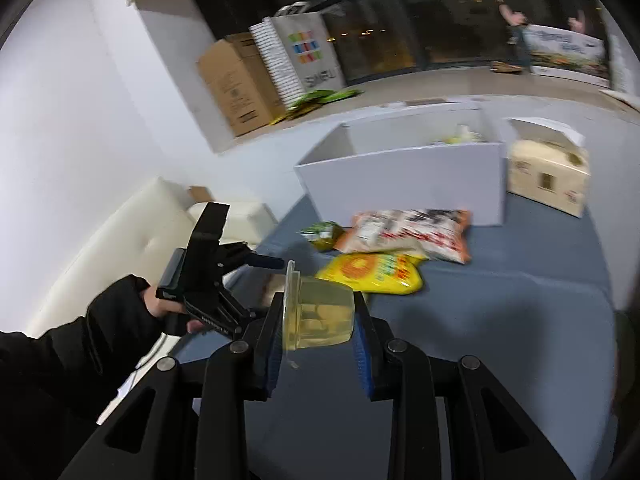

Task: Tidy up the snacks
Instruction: 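Grasp a small translucent pack with the right tool while the left grasps the checkered-end bread pack, then carry both packs into the white box and open both tools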

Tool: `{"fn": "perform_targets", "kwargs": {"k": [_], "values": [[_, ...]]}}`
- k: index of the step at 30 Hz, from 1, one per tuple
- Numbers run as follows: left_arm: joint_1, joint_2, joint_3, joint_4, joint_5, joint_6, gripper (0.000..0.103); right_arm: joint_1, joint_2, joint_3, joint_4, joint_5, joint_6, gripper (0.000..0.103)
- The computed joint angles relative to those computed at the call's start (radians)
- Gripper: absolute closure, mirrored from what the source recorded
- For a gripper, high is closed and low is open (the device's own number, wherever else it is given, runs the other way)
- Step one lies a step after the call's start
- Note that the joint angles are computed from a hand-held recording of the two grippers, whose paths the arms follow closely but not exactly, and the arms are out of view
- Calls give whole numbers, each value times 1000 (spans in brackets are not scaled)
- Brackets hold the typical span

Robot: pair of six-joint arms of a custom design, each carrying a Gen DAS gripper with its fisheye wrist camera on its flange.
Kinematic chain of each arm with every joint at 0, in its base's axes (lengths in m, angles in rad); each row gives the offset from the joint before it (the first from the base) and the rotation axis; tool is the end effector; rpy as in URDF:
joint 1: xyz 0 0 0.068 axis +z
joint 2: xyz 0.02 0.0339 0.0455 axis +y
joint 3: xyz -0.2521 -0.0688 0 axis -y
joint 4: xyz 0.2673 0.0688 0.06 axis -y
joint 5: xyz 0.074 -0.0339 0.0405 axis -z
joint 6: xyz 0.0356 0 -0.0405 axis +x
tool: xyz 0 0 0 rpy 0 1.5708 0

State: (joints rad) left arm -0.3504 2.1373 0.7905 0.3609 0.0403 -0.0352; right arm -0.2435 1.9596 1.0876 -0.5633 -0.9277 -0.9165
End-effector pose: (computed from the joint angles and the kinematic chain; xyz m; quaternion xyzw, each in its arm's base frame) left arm 0.3129 -0.1159 -0.0124 0.1560 0.9446 -0.0742 0.2792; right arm 0.3430 -0.0559 0.0863 -0.3232 0.8322 0.3402 0.2953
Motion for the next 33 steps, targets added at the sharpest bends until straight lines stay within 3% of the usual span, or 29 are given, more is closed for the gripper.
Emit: {"fn": "perform_targets", "kwargs": {"k": [2,4,11,13,16,20,24,28,33], "values": [[-3,-23,-28,23,-32,-19,54,-25,-24,-26,7,5,-12,71],[22,-44,-60,42,19,-57,55,-48,-22,-17,-26,-6,-42,71],[60,-270,-328,286,12,-232,56,-37,-14,-23,33,-10,13,71],[41,-379,-379,300,-46,-291,56,-21,-3,-16,77,-1,65,71],[39,-504,-400,311,-39,-352,56,5,7,7,134,8,153,71],[20,-577,-275,190,-101,-380,56,68,13,73,216,25,280,71],[42,-481,-52,91,-153,-385,56,148,93,257,242,63,429,71],[105,-341,160,0,-137,-422,56,228,255,540,205,137,567,71],[177,-105,450,-130,-78,-462,56,301,513,952,75,255,634,71]]}}
